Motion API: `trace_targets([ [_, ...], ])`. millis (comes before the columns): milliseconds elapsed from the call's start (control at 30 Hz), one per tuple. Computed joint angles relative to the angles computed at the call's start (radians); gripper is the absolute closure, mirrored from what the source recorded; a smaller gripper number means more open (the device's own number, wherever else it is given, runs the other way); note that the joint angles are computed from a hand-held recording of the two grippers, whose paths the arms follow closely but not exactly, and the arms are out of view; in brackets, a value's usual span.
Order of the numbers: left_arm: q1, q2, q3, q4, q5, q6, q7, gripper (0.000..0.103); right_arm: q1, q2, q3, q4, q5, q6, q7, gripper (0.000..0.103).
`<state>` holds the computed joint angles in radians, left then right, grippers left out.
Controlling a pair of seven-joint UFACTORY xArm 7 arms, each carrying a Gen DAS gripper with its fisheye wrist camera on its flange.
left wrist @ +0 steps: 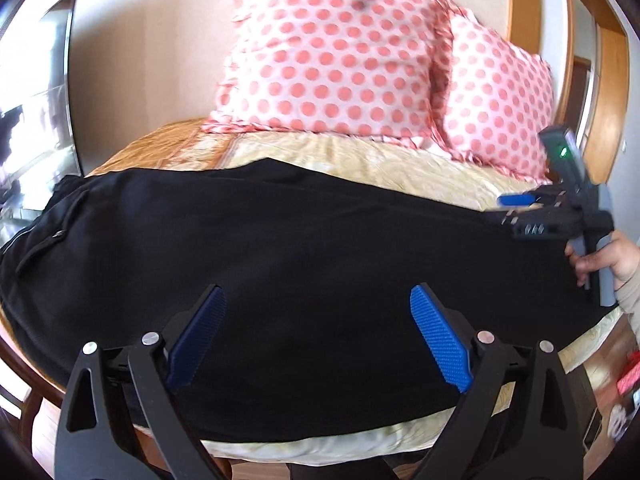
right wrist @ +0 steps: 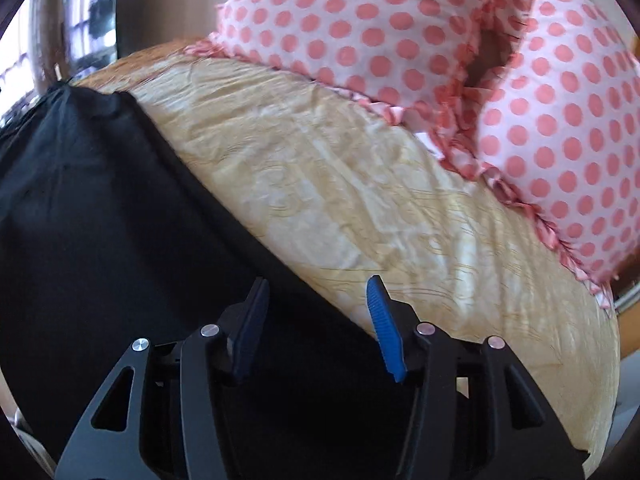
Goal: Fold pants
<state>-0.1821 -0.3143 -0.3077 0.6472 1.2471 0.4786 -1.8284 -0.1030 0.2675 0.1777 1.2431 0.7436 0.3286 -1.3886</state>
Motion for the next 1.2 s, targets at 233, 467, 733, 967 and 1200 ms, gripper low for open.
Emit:
trace_targets([
  [233, -0.024, 0.035, -0.008, 0.026, 0.024, 0.044, -0.02, 0.009, -0.163, -0.019, -0.119, 0.029, 0.241, 0.035, 0.042, 0.034],
  [467, -0.042, 0.069, 0.02, 0.035, 0.039, 0.005, -0.021, 0.009, -0.325, 0.13, -0.261, 0.158, 0.136, 0.035, 0.471, 0.034],
  [733, -0.056, 0.083, 0.036, 0.043, 0.046, -0.006, -0.021, 0.009, -0.493, 0.122, -0.119, 0.119, 0.273, 0.072, 0.362, 0.034],
  [967, -0.054, 0.082, 0.039, 0.041, 0.045, -0.017, -0.015, 0.009, -0.498, 0.043, -0.107, 0.011, 0.574, 0.07, 0.103, 0.053],
  [1200, -0.049, 0.078, 0.041, 0.036, 0.066, -0.037, -0.042, 0.009, -0.473, 0.058, -0.169, 0.029, 0.728, 0.181, 0.042, 0.085],
])
